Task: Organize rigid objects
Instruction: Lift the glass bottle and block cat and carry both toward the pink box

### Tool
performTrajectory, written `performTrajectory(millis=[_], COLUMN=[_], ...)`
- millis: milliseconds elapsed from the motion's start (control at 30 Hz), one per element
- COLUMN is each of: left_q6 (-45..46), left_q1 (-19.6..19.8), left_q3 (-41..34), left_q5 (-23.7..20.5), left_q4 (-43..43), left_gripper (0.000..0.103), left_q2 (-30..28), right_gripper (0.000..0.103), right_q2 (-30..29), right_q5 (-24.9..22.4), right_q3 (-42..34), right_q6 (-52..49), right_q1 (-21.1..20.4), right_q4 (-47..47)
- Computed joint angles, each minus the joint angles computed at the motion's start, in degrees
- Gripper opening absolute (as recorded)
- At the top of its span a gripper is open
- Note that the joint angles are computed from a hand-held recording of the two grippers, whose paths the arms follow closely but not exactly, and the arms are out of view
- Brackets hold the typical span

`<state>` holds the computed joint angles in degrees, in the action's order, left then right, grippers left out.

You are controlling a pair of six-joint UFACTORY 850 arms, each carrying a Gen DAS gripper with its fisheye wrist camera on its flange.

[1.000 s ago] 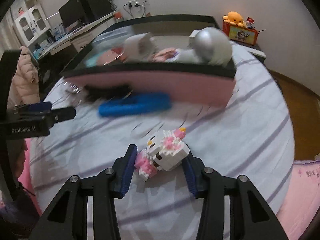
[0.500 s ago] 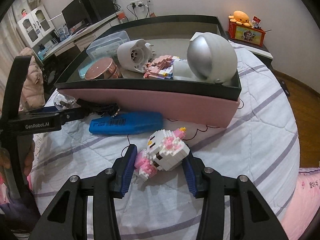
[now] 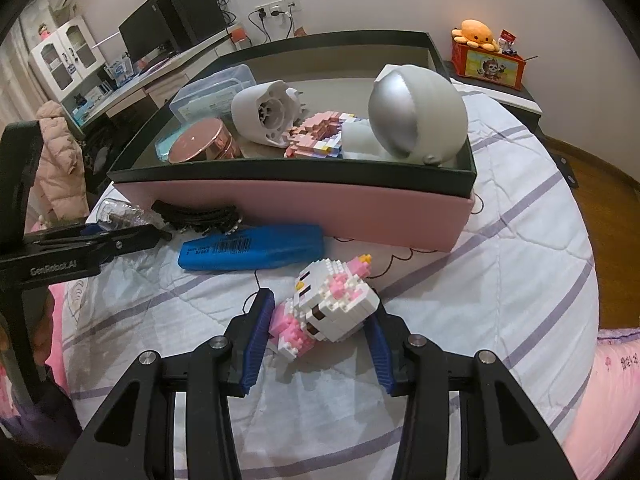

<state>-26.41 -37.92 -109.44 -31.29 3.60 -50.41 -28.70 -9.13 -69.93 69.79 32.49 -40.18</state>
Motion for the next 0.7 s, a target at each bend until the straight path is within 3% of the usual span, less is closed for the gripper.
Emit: performTrajectory(millis=[167, 400, 567, 700], left_q6=[-0.34, -2.59, -10.42, -24.80], left_q1=[-0.24, -1.30, -2.65, -4.48], left_q3=[3.76, 11.24, 18.25, 23.78], left_q5=[2.77, 8.40, 13.39, 16.39], left_q4=[-0.11, 2.87, 11.16, 26.07], left_gripper=[0.063, 0.063, 0.063, 0.063], left_q2=[3.11, 9.94, 16.59, 21.95], right_gripper=[0.046, 0.046, 0.046, 0.046], right_q2=[1.87, 6.95, 12.83, 16.63], right_q5=[-0.08, -3.93, -8.79, -13.00], right_q3=[1.47, 4.72, 8.97, 11.57], right_q6=[8.81, 32.60, 47.05, 52.22], right_q1=[0.61, 3.46, 6.54, 9.19], right_q4=[-8.70, -31.78, -46.03, -51.36])
